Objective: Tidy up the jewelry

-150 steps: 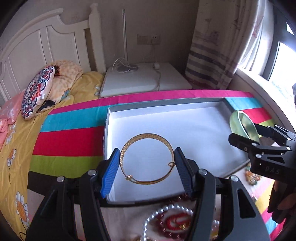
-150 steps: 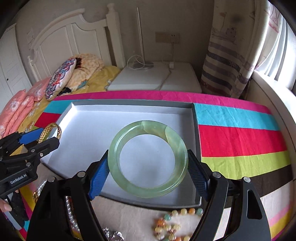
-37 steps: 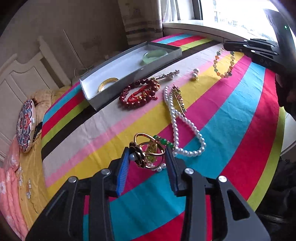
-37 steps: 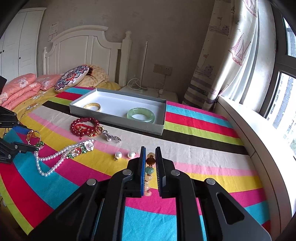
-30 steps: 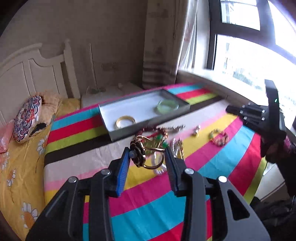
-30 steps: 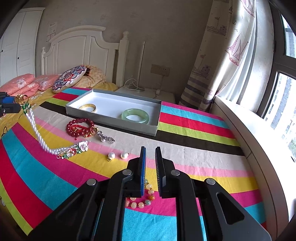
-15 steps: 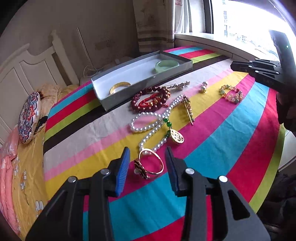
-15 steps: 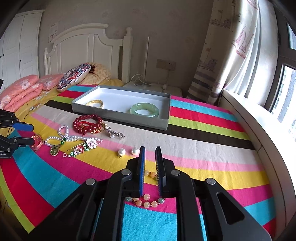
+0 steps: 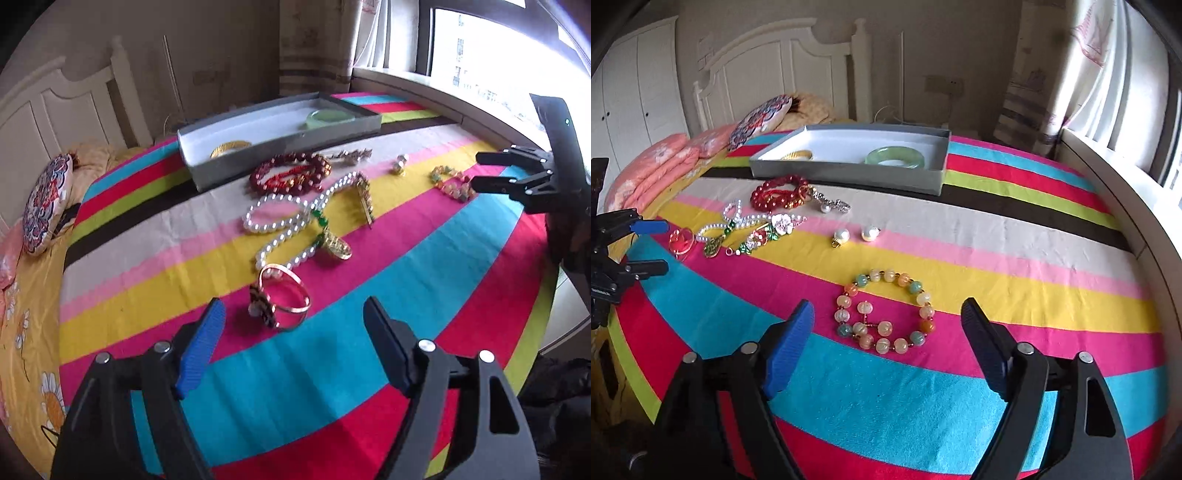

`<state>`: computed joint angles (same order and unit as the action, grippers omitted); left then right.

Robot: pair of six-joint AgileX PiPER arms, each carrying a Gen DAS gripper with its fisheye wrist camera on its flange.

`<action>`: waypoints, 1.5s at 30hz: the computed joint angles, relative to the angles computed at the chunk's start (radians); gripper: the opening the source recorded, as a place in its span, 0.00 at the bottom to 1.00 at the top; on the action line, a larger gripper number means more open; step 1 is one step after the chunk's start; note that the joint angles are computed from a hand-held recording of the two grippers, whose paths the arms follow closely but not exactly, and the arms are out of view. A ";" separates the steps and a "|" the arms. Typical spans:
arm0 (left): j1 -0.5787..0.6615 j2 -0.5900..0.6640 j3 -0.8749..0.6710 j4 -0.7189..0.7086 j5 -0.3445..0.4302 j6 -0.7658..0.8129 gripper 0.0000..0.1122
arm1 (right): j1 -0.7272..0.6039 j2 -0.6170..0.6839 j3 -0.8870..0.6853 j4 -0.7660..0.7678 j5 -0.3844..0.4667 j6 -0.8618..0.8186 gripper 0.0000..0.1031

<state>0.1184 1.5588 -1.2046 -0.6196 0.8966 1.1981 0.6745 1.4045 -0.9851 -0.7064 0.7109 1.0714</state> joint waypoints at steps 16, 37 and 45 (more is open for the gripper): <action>-0.013 0.094 -0.083 0.015 0.013 -0.057 0.34 | 0.088 0.070 -0.071 -0.036 0.098 0.018 0.19; -0.033 -0.103 0.024 -0.075 -0.045 0.031 0.34 | 0.059 -0.024 -0.047 0.144 0.061 -0.153 0.54; -0.025 -0.129 0.034 -0.108 -0.028 0.051 0.34 | 0.055 0.019 -0.035 0.207 0.012 -0.264 0.17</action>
